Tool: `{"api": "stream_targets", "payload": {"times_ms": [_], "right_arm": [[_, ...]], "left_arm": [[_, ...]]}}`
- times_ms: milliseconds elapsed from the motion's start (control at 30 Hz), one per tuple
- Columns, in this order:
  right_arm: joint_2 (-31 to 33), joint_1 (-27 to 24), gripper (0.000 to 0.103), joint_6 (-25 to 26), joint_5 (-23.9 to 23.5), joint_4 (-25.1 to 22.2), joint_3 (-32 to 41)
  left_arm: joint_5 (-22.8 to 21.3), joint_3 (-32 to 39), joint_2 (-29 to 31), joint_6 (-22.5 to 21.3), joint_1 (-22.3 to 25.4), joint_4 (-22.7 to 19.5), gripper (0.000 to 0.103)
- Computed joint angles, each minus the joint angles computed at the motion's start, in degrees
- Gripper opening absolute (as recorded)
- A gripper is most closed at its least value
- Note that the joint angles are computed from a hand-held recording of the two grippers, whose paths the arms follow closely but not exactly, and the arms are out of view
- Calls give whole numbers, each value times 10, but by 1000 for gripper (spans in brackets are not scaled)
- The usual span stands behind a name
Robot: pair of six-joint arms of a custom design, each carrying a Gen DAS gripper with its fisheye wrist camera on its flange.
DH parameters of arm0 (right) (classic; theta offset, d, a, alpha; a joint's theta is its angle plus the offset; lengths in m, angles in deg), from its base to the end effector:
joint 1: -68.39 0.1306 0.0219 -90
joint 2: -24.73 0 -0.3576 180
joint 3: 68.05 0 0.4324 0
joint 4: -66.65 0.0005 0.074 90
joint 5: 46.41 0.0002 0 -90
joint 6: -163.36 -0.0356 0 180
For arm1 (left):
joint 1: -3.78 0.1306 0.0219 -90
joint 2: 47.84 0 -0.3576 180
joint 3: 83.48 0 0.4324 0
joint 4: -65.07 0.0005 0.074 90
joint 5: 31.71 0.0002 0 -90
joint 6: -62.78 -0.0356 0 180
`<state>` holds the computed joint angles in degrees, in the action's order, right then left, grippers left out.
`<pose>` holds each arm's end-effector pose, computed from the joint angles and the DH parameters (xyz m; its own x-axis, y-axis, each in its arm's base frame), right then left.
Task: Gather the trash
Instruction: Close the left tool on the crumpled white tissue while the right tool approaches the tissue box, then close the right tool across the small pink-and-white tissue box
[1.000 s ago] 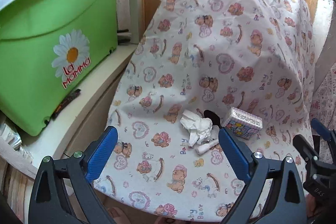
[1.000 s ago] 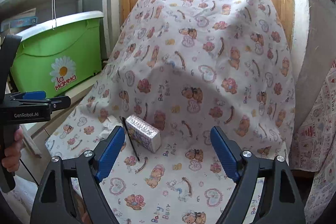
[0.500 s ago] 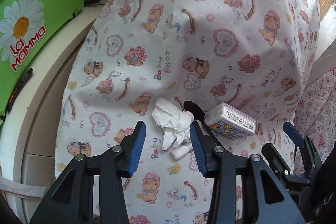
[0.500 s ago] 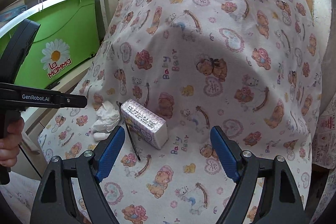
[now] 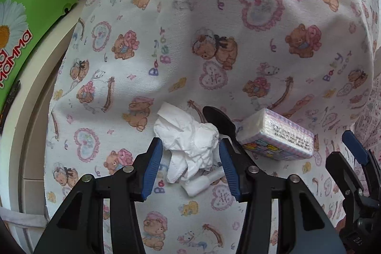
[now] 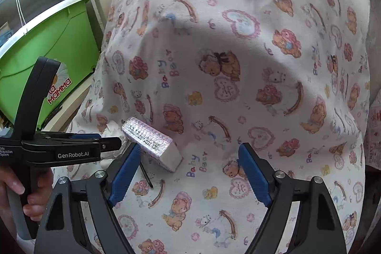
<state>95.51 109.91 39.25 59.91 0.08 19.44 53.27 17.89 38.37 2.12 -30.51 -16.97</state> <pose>0.2974 0.2493 0.5098 -0.7546 0.0507 -0.6542 -0.0934 0.9785 0.1837 0.3802 -0.2561 0.4997 -0.9235 0.0389 -0.3817 0.0922 0.9882 -0.1222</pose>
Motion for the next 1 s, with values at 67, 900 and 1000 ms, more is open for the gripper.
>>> {"api": "stream_targets", "payload": {"times_ms": [67,900,1000], "right_arm": [[-2,-3,85,0,1,0,-2],[23,-6,85,28,-53,24,14],[41,-12,85,68,-89,44,23]], "left_arm": [[7,-3,1,1,3,2,48],[-77,-9,-62,-34,-4,29,11],[-80,-6,-60,-30,-4,29,11]]}}
